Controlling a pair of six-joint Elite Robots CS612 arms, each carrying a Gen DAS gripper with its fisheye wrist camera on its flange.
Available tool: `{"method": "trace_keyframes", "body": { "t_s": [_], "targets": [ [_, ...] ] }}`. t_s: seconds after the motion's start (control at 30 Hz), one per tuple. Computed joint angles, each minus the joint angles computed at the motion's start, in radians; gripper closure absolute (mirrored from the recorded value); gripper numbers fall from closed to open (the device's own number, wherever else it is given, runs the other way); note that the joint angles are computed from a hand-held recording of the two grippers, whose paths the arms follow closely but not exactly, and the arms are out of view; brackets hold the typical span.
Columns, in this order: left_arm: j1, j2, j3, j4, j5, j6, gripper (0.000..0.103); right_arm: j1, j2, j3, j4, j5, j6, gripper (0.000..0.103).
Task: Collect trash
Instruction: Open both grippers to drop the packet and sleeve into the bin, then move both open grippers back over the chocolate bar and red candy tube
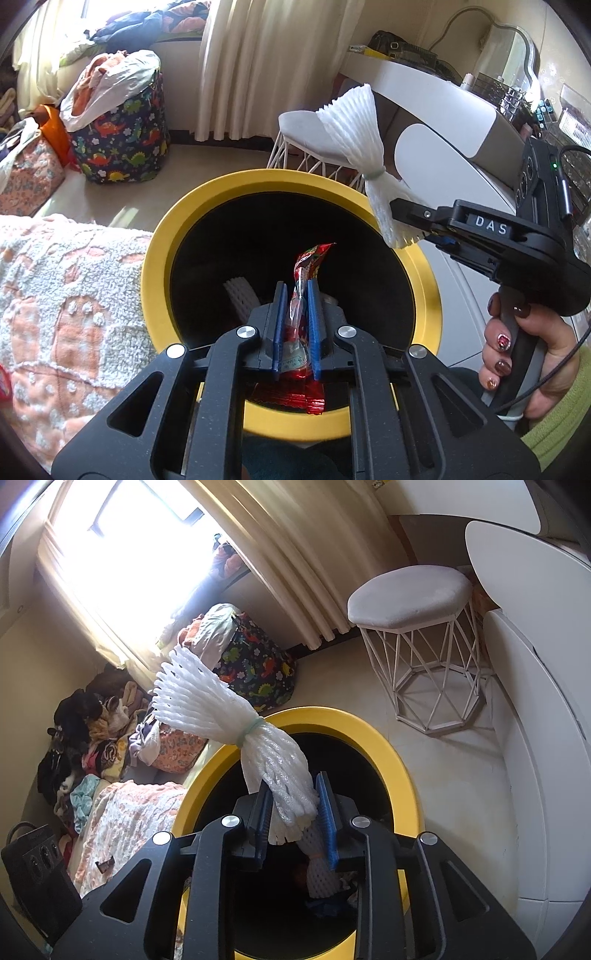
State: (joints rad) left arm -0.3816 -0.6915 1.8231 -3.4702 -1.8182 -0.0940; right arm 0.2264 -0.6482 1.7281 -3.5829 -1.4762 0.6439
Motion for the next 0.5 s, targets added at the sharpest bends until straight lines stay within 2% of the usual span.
{"method": "trace_keyframes", "body": {
  "t_s": [0.07, 0.13, 0.17, 0.23, 0.27, 0.33, 0.37, 0.5],
  "targets": [
    [0.001, 0.0, 0.002, -0.009, 0.001, -0.014, 0.078, 0.0, -0.001, 0.001, -0.003, -0.004, 0.005, 0.069],
    [0.004, -0.001, 0.004, -0.021, 0.005, -0.03, 0.058, 0.0, -0.002, 0.003, -0.006, -0.009, 0.009, 0.066],
    [0.005, -0.002, 0.007, -0.031, 0.01, -0.037, 0.055, 0.0, -0.002, 0.002, -0.006, -0.009, 0.008, 0.064],
    [0.005, -0.004, 0.016, -0.054, 0.033, -0.051, 0.035, 0.002, -0.004, 0.003, -0.008, -0.018, 0.005, 0.057],
    [0.008, -0.003, 0.019, -0.072, 0.031, -0.058, 0.032, 0.003, -0.004, 0.003, -0.009, -0.02, 0.002, 0.053],
    [0.011, -0.005, 0.027, -0.098, 0.038, -0.071, 0.014, 0.006, -0.005, 0.002, -0.01, -0.023, -0.005, 0.051],
    [0.013, -0.007, 0.032, -0.113, 0.044, -0.08, 0.011, 0.007, -0.006, 0.002, -0.01, -0.023, -0.009, 0.049],
    [0.019, -0.013, 0.051, -0.16, 0.062, -0.093, 0.011, 0.012, -0.006, -0.003, -0.015, -0.022, -0.027, 0.042]
  ]
}}
